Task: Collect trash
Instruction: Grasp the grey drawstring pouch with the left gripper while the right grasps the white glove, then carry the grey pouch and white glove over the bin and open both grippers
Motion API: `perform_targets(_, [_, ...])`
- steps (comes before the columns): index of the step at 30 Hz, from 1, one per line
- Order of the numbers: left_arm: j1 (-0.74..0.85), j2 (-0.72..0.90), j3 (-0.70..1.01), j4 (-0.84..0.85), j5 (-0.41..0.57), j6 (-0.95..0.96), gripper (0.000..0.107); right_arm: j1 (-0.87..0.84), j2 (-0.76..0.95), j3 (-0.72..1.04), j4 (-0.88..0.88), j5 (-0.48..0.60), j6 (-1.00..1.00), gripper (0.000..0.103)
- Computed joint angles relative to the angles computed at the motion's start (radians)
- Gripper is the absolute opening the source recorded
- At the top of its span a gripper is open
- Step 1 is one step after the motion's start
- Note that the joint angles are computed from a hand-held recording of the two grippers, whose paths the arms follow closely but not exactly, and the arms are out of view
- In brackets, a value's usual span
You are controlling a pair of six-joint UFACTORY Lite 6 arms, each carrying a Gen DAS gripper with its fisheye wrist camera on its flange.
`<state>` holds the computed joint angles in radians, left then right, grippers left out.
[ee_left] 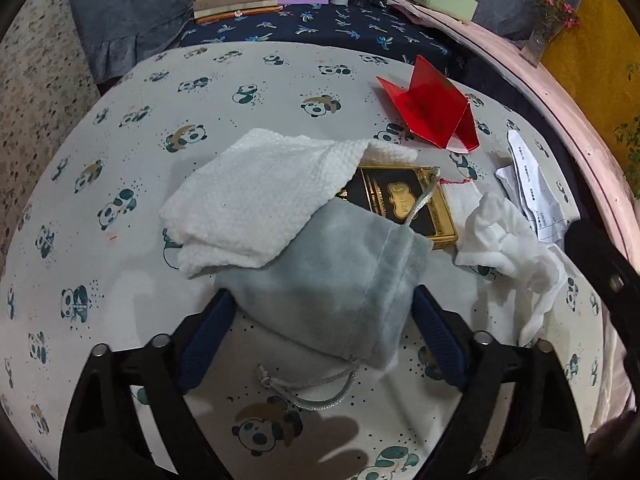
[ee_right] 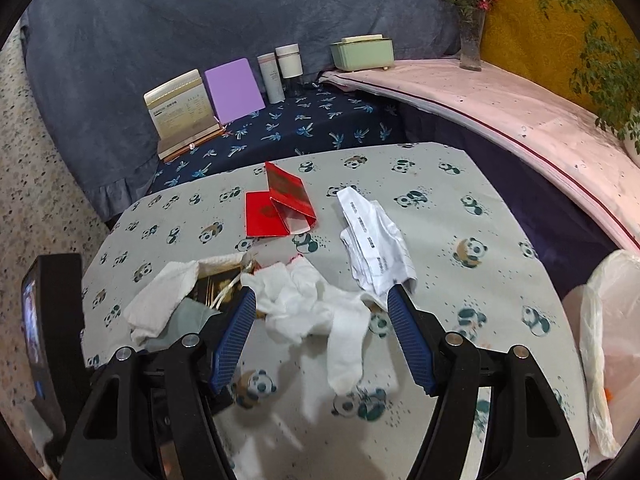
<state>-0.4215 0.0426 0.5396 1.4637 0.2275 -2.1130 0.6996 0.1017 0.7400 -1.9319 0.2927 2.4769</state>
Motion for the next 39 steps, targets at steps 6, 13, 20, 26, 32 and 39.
perform_targets(6, [-0.048, -0.045, -0.041, 0.014, 0.052, 0.016, 0.031, -0.023, 0.158, 0.086, -0.113, -0.048, 0.101, 0.057])
perform_targets(13, [-0.056, -0.120, -0.099, 0.005, 0.005, 0.013, 0.011, -0.021, 0.146, -0.008, -0.288, -0.048, 0.304, 0.017])
perform_targets(20, [-0.182, -0.212, -0.129, -0.225, 0.055, 0.162, 0.010, 0.005, -0.028, -0.167, -0.259, -0.026, 0.305, 0.011])
perform_targets(26, [-0.340, -0.297, -0.111, -0.394, 0.165, 0.257, 0.010, 0.039, -0.282, -0.313, 0.024, -0.016, 0.051, 0.011])
perform_targets(32, [-0.505, -0.335, -0.038, -0.473, 0.300, 0.282, 0.010, 0.052, -0.599, -0.427, 0.523, 0.026, -0.454, 0.011])
perform_targets(39, [-0.669, -0.280, 0.100, -0.494, 0.428, 0.270, 0.010, 0.000, -0.982, -0.513, 1.027, 0.143, -1.010, 0.011])
